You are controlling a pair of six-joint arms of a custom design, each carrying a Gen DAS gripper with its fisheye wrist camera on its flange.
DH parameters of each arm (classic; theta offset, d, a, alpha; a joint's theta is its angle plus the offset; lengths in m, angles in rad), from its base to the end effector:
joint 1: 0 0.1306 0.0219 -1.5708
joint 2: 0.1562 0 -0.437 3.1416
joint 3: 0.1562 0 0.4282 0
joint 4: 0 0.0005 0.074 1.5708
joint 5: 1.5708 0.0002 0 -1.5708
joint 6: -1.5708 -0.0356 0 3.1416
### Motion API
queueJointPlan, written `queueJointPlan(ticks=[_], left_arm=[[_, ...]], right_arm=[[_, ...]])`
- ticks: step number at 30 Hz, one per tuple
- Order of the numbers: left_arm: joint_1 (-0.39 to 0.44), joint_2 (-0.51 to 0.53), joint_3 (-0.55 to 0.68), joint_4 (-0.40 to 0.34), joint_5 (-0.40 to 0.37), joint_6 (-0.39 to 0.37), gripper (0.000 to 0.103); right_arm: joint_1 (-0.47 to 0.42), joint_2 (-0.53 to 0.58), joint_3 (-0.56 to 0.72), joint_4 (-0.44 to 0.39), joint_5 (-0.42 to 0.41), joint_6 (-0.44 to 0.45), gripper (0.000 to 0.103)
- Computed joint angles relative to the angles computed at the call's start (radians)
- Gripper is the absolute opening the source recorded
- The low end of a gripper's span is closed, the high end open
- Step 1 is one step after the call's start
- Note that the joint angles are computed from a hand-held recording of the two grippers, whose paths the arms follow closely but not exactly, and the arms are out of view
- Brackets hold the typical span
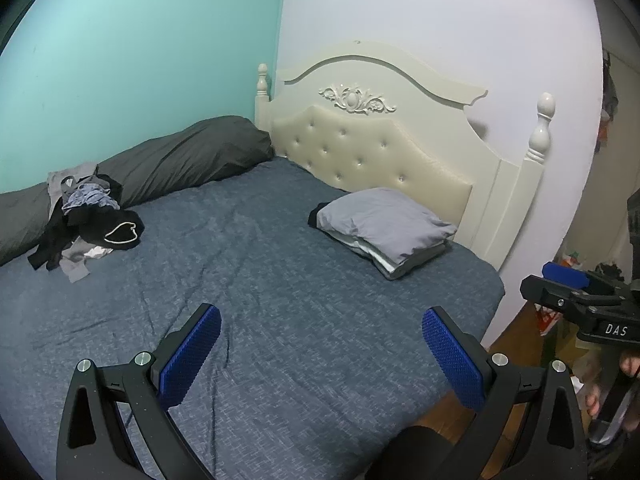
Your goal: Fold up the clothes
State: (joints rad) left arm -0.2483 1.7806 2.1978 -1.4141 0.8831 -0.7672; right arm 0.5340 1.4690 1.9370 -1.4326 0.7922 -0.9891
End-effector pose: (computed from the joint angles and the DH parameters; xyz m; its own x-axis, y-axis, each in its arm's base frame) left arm 0.5961 -0.1800 0.6309 -0.1954 0.5041 -0.8412 0.9701 0.2254 -0.0903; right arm 0.4298 0.2241 0.6786 -0.3956 0.4478 -0.8019 0.5865 0.7951 0.1546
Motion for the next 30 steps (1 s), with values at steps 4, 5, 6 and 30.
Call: queueJointPlan(ticks=[4,5,6,30], left_arm=[[0.001,-0.001,-0.002,0.001,-0.001,-0.002,0.103],[0.000,-0.002,-0.003,0.000,-0.003,-0.004,0.103],[-0.001,-0.004,-0.006,0.003,-0.007,-0.003,0.103],[-0.001,-0.005,-0.003,0.001,-0.002,-0.005,0.103]], right_arm=[[-0.002,-0.001,0.000,-0.002,0.000,0.000,0.092],[-0.002,0.000,0.000,-0.003,0.001,-0.001,0.092],[-0.002,0.001,0.001,-0.003,0.000,-0.001,0.092],[-0.001,0.001,0.000,-0.005,0.002,-0.005,0.092]])
